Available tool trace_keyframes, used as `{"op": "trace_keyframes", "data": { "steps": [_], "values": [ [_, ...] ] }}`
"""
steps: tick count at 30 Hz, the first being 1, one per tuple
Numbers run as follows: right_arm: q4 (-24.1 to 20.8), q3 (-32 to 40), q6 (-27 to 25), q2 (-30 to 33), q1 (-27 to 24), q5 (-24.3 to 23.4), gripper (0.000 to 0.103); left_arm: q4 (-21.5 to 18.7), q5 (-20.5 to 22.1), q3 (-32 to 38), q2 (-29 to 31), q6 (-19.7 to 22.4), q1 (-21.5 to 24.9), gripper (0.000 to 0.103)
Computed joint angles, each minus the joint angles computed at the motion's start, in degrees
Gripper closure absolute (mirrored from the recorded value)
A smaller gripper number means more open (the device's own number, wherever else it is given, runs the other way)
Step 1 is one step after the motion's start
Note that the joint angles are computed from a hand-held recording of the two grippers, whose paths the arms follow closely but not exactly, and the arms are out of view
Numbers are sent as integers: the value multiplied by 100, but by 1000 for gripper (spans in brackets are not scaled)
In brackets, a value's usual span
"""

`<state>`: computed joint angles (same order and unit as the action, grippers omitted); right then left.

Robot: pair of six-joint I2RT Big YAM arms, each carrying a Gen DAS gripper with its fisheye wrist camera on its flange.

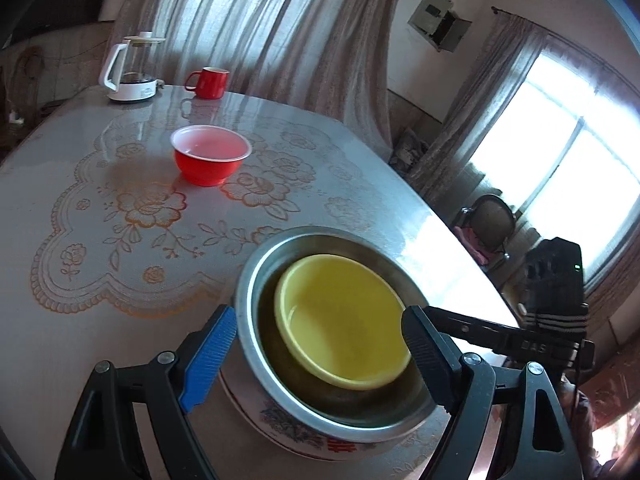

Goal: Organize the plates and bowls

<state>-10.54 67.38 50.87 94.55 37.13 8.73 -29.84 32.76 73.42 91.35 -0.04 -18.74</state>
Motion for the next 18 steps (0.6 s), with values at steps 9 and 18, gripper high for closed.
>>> {"op": "trace_keyframes", "data": {
  "steps": [9,18],
  "values": [
    [-420,252,-339,106,87,179,72,-249,586,102,99,339,-71,21],
    [-701,277,-349,91,92,383,78,274,87,-69,-54,-173,30,15]
  ]
}}
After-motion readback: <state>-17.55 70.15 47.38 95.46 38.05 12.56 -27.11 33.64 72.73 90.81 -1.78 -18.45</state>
